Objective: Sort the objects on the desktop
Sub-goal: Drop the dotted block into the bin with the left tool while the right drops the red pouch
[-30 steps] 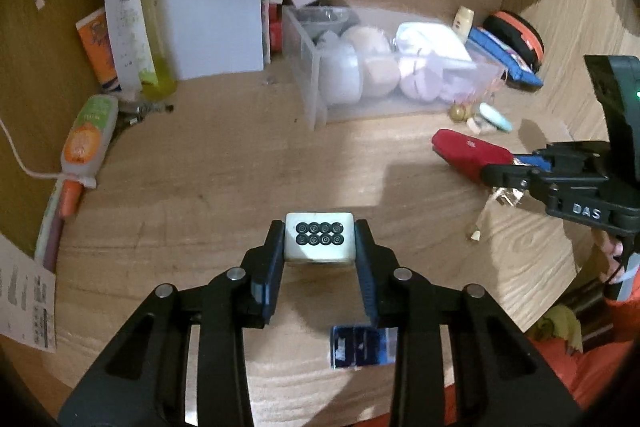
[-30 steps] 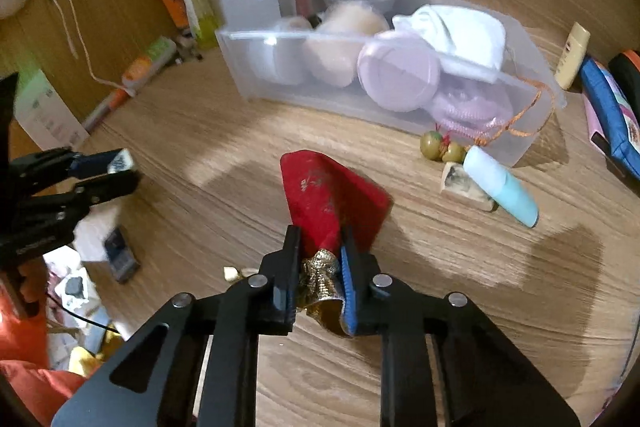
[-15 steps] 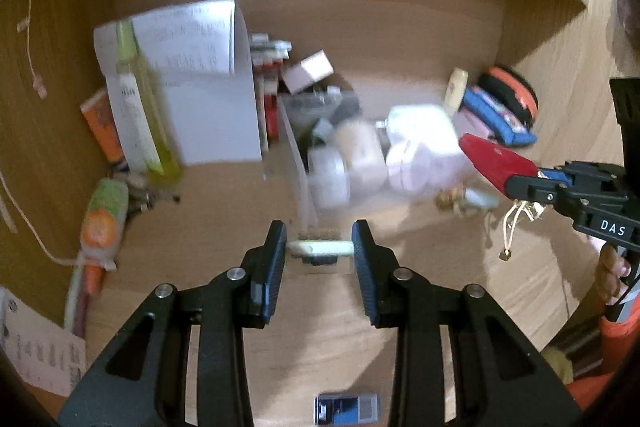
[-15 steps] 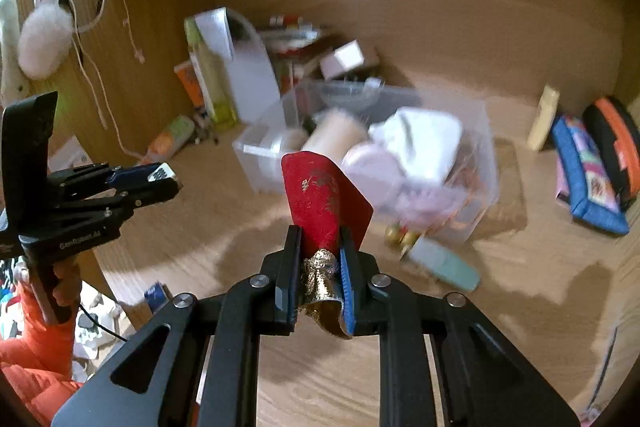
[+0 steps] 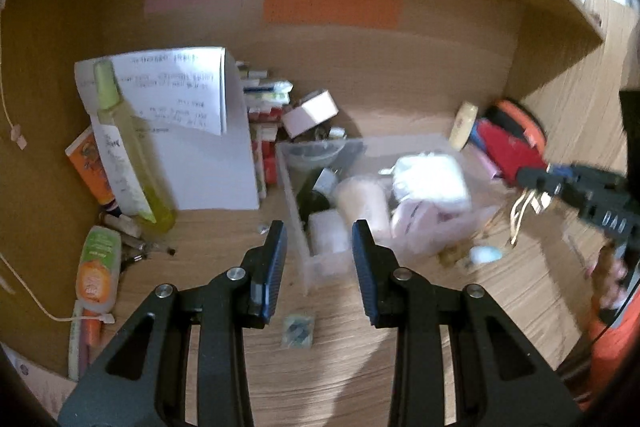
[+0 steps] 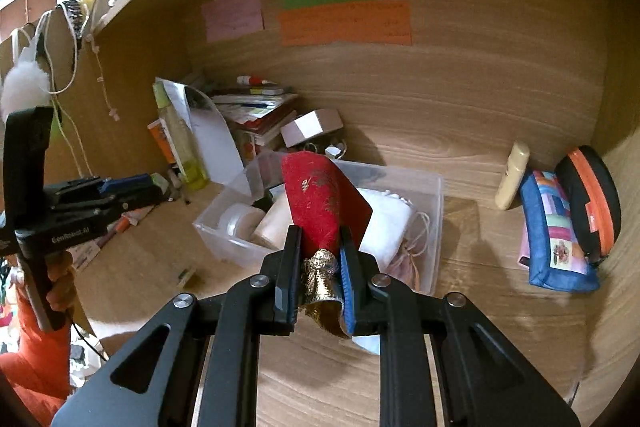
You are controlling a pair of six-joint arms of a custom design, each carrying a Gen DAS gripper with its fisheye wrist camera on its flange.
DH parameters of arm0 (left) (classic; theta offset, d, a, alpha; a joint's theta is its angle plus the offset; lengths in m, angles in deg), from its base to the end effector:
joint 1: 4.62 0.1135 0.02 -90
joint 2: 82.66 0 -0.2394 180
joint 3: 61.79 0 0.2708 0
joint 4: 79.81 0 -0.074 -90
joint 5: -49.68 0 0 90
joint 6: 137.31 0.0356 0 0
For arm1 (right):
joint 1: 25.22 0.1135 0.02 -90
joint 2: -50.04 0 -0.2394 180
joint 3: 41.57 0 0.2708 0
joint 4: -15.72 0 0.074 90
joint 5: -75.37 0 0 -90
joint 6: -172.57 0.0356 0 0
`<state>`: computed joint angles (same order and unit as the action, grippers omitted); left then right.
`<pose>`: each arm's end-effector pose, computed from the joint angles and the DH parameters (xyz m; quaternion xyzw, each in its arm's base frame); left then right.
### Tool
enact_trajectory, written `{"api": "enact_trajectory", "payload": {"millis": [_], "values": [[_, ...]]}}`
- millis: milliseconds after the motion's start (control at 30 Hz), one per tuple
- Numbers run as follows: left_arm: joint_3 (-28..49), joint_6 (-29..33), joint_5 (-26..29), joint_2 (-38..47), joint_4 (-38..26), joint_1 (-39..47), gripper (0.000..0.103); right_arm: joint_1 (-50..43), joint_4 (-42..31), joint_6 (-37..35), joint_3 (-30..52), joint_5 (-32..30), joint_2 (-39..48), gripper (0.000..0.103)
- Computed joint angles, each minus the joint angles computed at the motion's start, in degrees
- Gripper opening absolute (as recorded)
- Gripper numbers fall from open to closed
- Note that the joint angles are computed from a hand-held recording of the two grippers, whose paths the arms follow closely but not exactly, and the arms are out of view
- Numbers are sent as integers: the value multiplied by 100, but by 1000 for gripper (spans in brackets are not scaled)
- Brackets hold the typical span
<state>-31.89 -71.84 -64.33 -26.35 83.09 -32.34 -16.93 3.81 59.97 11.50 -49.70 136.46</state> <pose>0.1900 -0.0835 0.1189 -0.0570 0.9007 0.0016 0.4307 0.2977 0.0641 0.1303 -0.3454 0.8194 0.2312 0.3948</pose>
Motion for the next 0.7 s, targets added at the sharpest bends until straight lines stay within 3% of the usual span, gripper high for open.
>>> {"api": "enact_trajectory", "payload": {"millis": [133,467,700], "values": [[-127,141,376,508,234,223,37,89,15,88,345,129,401,15],[466,365,1264,3291,1348,735,41,494,150,588,1381,918,1514,15],[566,290,1475,3665,1593,874,41,574,43,672,1893,1143,2167,15]]}}
